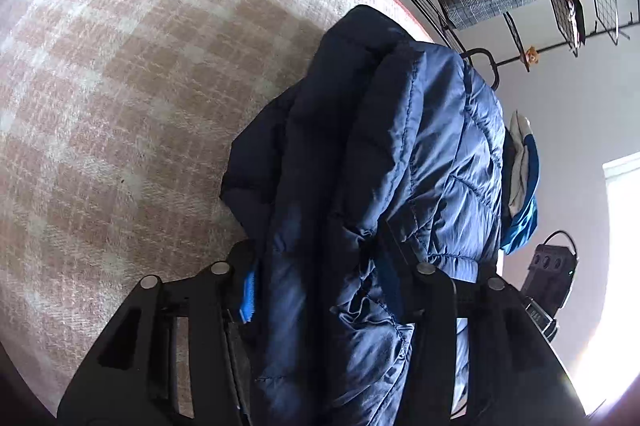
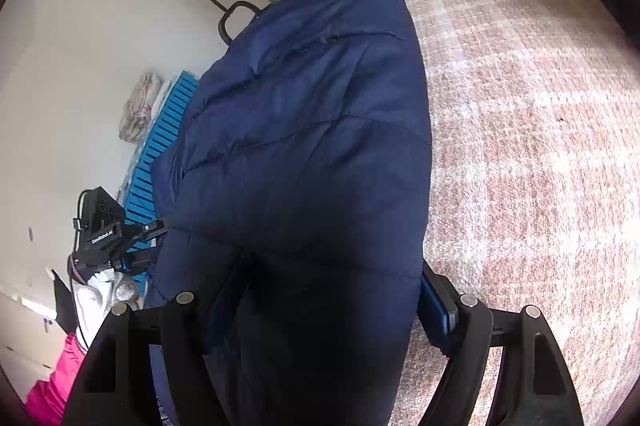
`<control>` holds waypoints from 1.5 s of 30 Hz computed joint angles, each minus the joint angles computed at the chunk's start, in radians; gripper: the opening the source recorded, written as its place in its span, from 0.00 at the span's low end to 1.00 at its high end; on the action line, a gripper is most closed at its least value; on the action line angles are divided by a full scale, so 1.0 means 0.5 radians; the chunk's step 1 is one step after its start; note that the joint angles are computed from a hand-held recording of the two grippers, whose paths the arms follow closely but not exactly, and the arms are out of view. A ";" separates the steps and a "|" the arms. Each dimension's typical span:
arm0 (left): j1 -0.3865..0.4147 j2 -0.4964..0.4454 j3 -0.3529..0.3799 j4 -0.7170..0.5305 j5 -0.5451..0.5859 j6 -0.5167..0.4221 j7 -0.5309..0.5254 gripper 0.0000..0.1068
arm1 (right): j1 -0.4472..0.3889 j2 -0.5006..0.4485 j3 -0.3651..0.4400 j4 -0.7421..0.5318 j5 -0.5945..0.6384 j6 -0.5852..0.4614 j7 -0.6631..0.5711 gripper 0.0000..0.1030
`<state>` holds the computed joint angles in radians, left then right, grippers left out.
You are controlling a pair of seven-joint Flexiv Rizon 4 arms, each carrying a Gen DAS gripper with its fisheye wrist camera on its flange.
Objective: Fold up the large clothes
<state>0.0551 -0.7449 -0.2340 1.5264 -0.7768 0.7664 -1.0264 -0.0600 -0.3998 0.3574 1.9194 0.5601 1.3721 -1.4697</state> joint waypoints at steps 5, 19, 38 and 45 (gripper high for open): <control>-0.072 0.124 0.013 0.132 0.092 0.244 0.172 0.23 | 0.154 0.073 -0.154 0.104 -0.228 -0.009 0.210 0.57; -0.086 0.418 -0.126 0.471 -0.258 0.487 0.583 0.14 | 0.688 0.499 -0.791 0.567 -1.872 -0.077 1.307 0.20; -0.395 0.598 -0.097 0.539 -0.552 0.462 0.945 0.13 | 0.237 0.955 -0.541 0.805 -2.766 -0.352 1.732 0.17; -0.538 0.599 -0.170 0.460 -0.644 0.526 1.018 0.12 | 0.030 1.153 -0.512 0.887 -2.824 -0.358 1.635 0.17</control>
<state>-0.2137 -0.4456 -0.3190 1.7565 -1.0988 1.0295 -0.5175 -0.0448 0.1767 0.1014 2.3627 -0.8519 1.1931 -0.6521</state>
